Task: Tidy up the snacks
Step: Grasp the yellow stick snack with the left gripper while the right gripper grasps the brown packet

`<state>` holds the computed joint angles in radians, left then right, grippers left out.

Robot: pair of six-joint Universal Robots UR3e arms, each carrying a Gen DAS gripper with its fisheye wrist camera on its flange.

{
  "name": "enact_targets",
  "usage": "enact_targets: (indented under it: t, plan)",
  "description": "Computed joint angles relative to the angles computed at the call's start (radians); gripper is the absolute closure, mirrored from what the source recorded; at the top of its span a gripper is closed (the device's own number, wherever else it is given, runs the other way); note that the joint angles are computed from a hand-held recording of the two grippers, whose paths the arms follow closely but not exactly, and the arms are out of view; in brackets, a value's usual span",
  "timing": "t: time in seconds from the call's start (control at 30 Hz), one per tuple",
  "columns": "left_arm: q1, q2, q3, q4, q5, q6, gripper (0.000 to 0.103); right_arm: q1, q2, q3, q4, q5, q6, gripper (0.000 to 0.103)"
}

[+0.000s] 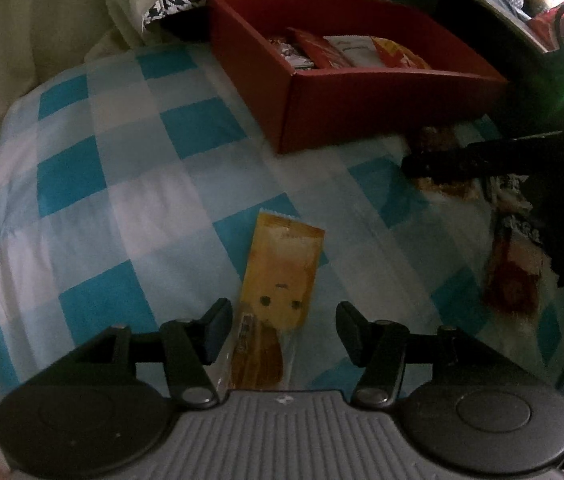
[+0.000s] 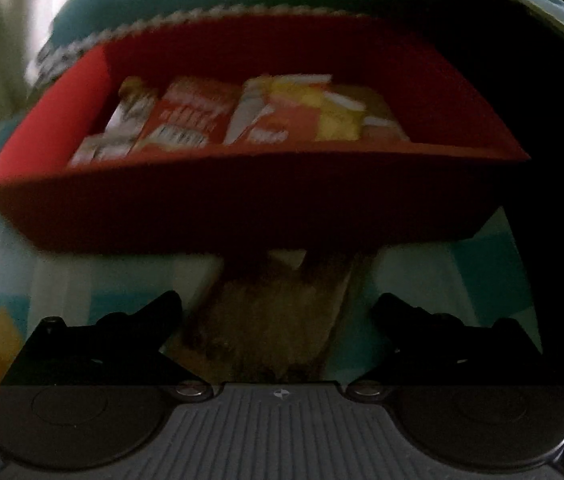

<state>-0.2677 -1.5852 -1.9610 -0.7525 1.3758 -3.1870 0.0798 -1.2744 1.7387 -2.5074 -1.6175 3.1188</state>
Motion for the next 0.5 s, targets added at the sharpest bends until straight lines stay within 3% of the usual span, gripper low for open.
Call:
enact_targets:
  t: [0.13,0.27,0.33,0.5]
  plan:
    - [-0.005,0.013,-0.013,0.003,0.005,0.003,0.052,-0.018,-0.021,-0.038,0.110,0.037,-0.075,0.010]
    - [-0.017,0.006,-0.006,0.005,0.018,-0.002,0.051,-0.037,-0.123,0.062,0.116,0.067,-0.123,0.016]
    - [-0.008,0.011,-0.007,0.003,0.003,-0.017,0.051,-0.054,-0.157,0.084,0.123,0.078,-0.102,0.026]
    - [0.018,-0.023,0.039,0.033,-0.080,-0.063,0.052,-0.126,-0.211,0.126,0.096,0.156,-0.037,0.030]
